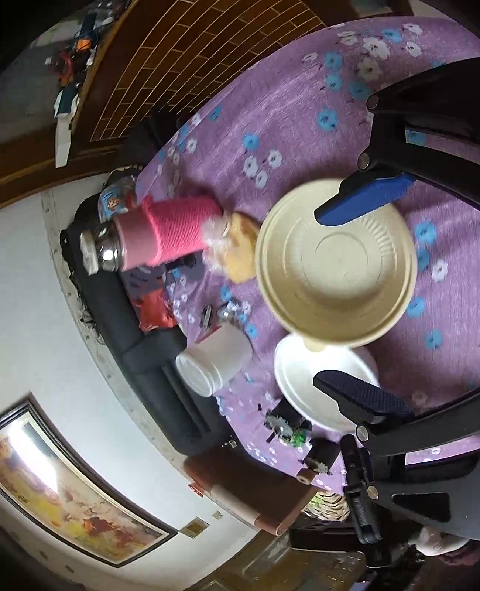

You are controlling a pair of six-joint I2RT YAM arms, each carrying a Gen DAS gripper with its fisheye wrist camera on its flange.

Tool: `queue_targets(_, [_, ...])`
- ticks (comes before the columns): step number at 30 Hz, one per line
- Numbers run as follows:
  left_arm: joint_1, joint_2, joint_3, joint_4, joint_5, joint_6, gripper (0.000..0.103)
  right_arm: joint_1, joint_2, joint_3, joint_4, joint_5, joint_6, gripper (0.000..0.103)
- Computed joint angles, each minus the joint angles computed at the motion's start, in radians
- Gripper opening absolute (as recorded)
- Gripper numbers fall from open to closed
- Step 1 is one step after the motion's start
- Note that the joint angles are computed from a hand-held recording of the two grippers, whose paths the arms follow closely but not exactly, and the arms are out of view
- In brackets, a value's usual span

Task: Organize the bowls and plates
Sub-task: 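Grasp the rim of the white paper bowl with the left gripper, then lift the white bowl with the left gripper and carry it over the stack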

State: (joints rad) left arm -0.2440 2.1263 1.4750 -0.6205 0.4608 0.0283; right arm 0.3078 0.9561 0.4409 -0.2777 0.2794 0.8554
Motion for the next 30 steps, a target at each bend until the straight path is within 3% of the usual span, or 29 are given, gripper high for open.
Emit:
queue_targets(4, [-0.035,0.074,0.063,-0.009,0.023,-0.050,0.082,-0.005,0.014,-0.031,0.054,-0.050,0.008,0.085])
queue_targets(5, [-0.038,0.093,0.082,-0.018,0.042,-0.059,0.070,0.001,0.025,-0.034,0.073,-0.052,0.010,0.085])
queue_targets(6, [-0.042,0.117,0.106,-0.037,0.063,-0.060,0.051,0.007,0.036,-0.038,0.092,-0.050,0.012,0.085])
queue_targets(7, [-0.049,0.130,0.122,-0.048,0.058,-0.062,0.042,0.013,0.047,-0.041,0.109,-0.050,0.013,0.085])
queue_targets(8, [-0.056,0.141,0.132,-0.059,0.039,-0.063,0.025,0.025,0.065,-0.041,0.130,-0.047,0.016,0.085])
queue_targets(11, [-0.054,0.149,0.121,-0.057,0.032,-0.047,0.011,0.057,0.095,-0.047,0.172,-0.047,0.030,0.085])
queue_targets(17, [0.008,0.066,0.022,-0.085,0.034,0.059,0.006,0.196,0.068,-0.079,0.196,-0.010,0.129,0.085])
queue_targets(24, [0.129,-0.128,-0.212,-0.142,0.018,0.262,0.006,0.476,0.036,-0.083,0.166,0.081,0.297,0.085])
queue_targets(27, [0.179,-0.154,-0.279,-0.163,0.014,0.327,0.006,0.559,0.081,-0.089,0.200,0.101,0.363,0.085])
queue_targets(30, [0.192,-0.139,-0.325,-0.130,-0.008,0.308,0.007,0.600,0.191,-0.084,0.258,0.097,0.402,0.085])
